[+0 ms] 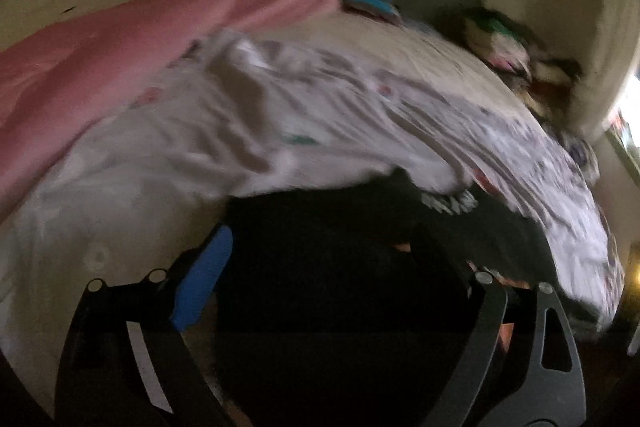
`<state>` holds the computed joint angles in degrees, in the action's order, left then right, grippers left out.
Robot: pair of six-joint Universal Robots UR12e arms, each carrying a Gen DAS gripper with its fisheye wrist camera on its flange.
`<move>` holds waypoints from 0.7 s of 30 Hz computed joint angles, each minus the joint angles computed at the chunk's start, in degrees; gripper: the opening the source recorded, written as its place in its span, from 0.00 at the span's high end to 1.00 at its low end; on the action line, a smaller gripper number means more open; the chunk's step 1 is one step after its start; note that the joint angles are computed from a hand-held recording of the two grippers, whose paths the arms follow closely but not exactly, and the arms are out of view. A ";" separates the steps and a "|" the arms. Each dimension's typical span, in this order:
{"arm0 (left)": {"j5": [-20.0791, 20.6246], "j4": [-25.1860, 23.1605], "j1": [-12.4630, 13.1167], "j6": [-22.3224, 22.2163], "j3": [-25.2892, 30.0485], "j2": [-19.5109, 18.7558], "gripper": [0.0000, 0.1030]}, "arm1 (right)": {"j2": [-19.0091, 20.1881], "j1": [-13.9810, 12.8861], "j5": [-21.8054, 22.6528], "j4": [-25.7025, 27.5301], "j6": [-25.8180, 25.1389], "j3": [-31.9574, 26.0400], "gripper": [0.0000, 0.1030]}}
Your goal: Fold small clothes
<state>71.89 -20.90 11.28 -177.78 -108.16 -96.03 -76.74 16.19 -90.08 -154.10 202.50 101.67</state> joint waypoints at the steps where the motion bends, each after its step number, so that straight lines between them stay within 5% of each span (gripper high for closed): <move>1: -0.14 0.55 0.71 -1.47 -0.03 -0.09 0.19 | 0.34 0.02 0.04 0.72 0.33 -0.28 0.34; 2: -0.20 0.96 1.34 -2.69 -0.15 -0.02 0.19 | 0.71 -0.05 0.80 1.30 0.73 -0.51 0.41; 4: 0.71 2.33 2.25 -4.91 -0.31 -0.13 0.19 | 1.04 -0.44 3.83 0.04 0.75 -0.21 0.75; 6: 1.56 3.64 2.96 -6.57 -0.59 -0.20 0.19 | 1.12 -0.42 5.43 -1.77 -0.42 -0.07 0.87; 12: 1.96 4.33 4.49 -10.62 -1.09 -0.54 0.19 | 0.21 0.90 3.15 -7.66 -5.97 -0.88 0.88; 21: 2.36 6.95 4.13 -10.06 -1.74 -0.45 0.19 | -1.08 1.40 -2.60 -11.62 -13.79 -3.37 0.88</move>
